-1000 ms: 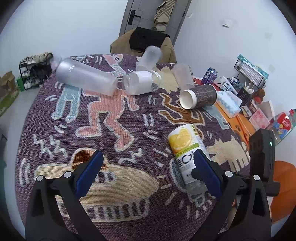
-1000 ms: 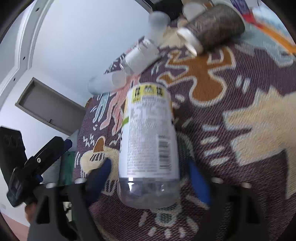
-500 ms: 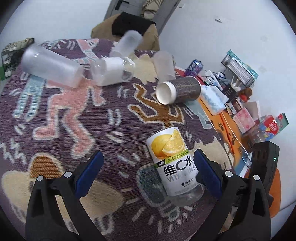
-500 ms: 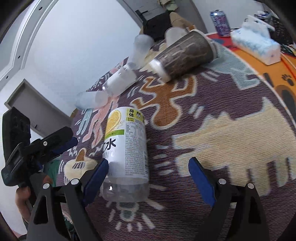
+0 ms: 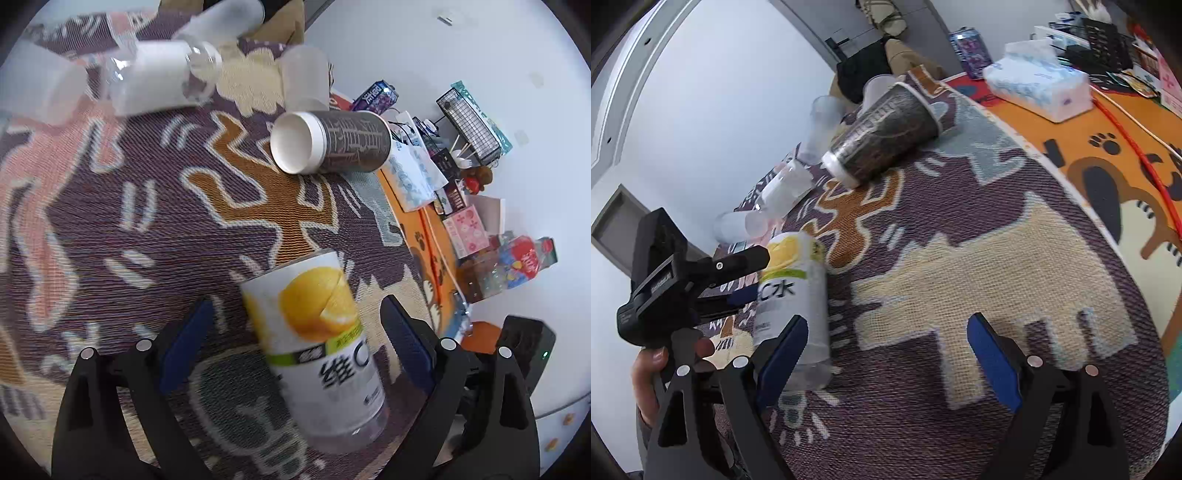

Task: Flip cup upright
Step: 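Lower the bottle base-down onto the cloth with the right gripper, then open the right gripper and withdraw from the upright bottle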

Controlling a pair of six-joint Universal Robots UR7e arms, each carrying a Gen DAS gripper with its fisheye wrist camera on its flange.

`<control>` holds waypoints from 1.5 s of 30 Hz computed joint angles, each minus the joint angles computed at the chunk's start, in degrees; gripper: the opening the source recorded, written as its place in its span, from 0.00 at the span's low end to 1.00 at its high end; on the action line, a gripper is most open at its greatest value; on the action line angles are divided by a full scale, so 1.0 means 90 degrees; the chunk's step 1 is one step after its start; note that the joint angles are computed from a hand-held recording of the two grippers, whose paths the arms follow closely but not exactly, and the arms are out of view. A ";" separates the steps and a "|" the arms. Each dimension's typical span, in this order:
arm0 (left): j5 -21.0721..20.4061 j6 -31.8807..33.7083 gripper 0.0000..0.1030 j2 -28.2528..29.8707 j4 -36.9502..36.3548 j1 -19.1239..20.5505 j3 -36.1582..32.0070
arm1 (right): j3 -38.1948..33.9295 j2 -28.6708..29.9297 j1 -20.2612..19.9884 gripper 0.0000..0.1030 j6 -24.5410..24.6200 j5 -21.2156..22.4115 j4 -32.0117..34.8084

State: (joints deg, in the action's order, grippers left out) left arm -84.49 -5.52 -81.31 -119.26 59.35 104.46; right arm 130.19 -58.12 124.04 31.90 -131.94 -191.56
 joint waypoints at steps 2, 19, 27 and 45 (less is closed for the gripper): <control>-0.0072 -0.0084 0.88 0.0089 0.0013 0.0024 -0.0027 | 0.0094 -0.0081 -0.0020 0.84 0.0051 -0.0055 -0.0028; -0.0115 -0.0266 0.63 0.0085 -0.0154 0.0015 -0.0077 | 0.0392 -0.0175 -0.0070 0.85 0.0271 -0.0117 -0.0227; 0.0781 0.0310 0.62 -0.0659 -0.0860 -0.0507 0.0334 | 0.0186 0.0018 0.0050 0.85 0.0118 -0.0127 -0.0290; 0.2688 0.1759 0.61 -0.1580 -0.1851 -0.1683 0.1474 | 0.0056 0.0148 0.0424 0.93 -0.0305 -0.0515 -0.0455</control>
